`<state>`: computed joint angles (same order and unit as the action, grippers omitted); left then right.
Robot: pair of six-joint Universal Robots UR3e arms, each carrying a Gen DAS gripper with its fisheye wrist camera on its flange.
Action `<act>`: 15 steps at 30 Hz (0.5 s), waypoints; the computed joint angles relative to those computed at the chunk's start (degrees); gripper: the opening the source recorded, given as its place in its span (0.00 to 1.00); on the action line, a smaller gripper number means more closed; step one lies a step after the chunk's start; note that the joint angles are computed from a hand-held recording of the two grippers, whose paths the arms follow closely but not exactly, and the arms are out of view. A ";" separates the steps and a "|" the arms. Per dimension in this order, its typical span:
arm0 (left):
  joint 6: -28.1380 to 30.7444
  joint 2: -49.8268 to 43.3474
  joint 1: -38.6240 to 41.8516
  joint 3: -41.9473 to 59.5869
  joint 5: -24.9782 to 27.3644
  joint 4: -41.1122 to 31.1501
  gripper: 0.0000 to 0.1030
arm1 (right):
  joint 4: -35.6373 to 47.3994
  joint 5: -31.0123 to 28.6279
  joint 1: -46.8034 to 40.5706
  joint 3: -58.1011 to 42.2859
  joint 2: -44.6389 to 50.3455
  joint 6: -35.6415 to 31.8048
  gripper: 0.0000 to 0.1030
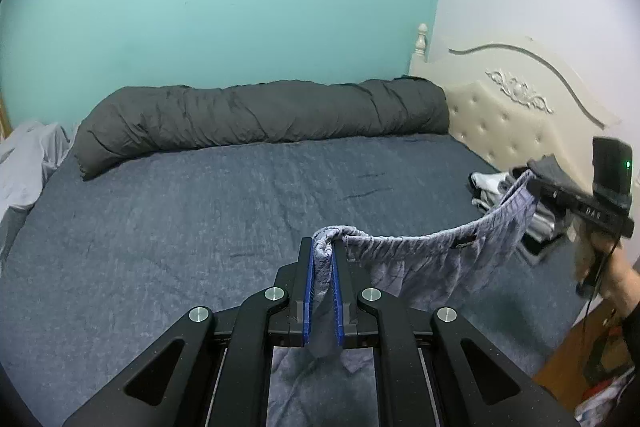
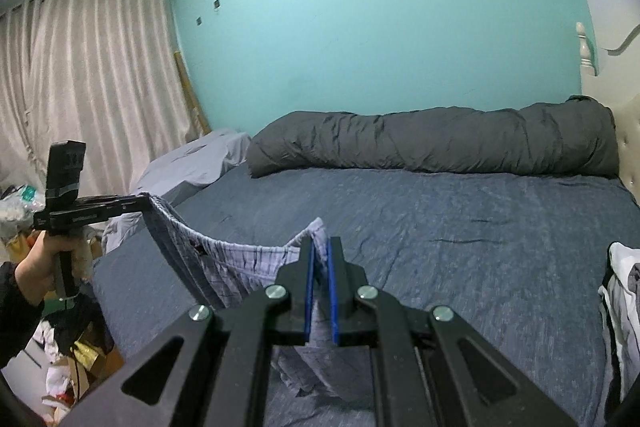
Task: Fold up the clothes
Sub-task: 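Lift the shorts by the waistband with both tools, holding it stretched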
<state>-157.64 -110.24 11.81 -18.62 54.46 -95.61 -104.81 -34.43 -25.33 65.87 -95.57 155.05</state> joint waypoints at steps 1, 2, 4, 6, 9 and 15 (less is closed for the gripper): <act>0.96 2.61 0.62 -4.06 -0.46 0.82 0.08 | 2.06 0.50 -0.63 0.53 -1.31 -1.50 0.06; 1.73 5.01 1.32 -7.65 -1.09 1.24 0.08 | 4.06 1.10 -1.24 1.02 -2.50 -2.88 0.05; 3.38 8.91 2.38 -13.13 -2.00 1.72 0.08 | 7.82 2.06 -2.30 1.93 -4.68 -5.43 0.05; 4.98 12.13 3.34 -17.25 -2.84 1.89 0.08 | 11.48 3.27 -3.38 2.83 -6.69 -8.08 0.05; 7.23 16.17 4.64 -21.90 -4.03 2.04 0.08 | 15.04 4.88 -4.77 4.05 -9.01 -11.64 0.05; 5.05 11.27 2.75 -20.30 -1.53 1.95 0.08 | 7.04 1.58 -1.96 8.11 -7.51 -6.88 0.05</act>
<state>-152.58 -98.97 14.56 -38.93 52.93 -93.67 -97.78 -32.85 -27.29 73.98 -103.08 148.17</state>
